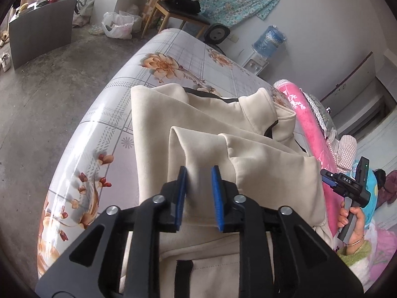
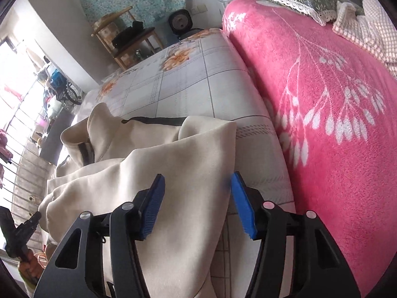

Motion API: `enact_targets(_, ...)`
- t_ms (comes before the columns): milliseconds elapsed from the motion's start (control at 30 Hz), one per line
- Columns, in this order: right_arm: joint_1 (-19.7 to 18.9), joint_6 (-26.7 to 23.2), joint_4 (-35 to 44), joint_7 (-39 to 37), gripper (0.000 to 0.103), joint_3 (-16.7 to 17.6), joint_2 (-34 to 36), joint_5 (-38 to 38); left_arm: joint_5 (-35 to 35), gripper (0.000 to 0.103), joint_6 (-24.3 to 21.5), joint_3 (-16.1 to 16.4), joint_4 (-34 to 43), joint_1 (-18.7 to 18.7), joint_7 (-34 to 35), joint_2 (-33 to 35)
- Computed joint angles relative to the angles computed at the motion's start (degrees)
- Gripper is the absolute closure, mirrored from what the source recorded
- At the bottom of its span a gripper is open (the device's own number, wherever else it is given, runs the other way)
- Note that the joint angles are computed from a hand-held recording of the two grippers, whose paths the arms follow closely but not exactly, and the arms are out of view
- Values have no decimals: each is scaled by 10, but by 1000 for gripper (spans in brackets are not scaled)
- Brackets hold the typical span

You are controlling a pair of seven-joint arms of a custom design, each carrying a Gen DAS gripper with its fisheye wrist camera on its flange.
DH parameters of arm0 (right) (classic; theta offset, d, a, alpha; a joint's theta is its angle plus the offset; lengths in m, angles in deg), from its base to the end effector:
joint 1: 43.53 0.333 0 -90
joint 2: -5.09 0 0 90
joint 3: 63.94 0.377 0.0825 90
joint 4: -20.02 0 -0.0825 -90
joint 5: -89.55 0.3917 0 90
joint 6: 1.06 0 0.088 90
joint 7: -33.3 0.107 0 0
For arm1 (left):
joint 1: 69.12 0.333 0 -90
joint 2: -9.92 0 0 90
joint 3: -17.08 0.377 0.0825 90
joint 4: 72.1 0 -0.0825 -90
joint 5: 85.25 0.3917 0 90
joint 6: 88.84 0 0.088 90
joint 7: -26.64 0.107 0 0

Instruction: Fold large clothes

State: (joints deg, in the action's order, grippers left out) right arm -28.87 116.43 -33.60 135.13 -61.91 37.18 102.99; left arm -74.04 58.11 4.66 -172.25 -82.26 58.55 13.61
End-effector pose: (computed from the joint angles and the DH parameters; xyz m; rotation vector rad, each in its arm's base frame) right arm 0.7519 0.2274 0.6774 -1.8164 1.7719 -0.0891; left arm 0.5813 -0.2758 0.6730 -2.3323 1.4607 -1.0744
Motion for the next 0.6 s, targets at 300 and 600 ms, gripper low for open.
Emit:
enact_targets(300, 9, 26, 19, -16, 97, -8, 15, -22, 2, 77, -41, 6, 44, -2, -19, 43)
enact_targets(600, 13, 118, -62, -31, 97, -10, -21, -38, 189, 102, -48, 23, 59, -35, -120, 33)
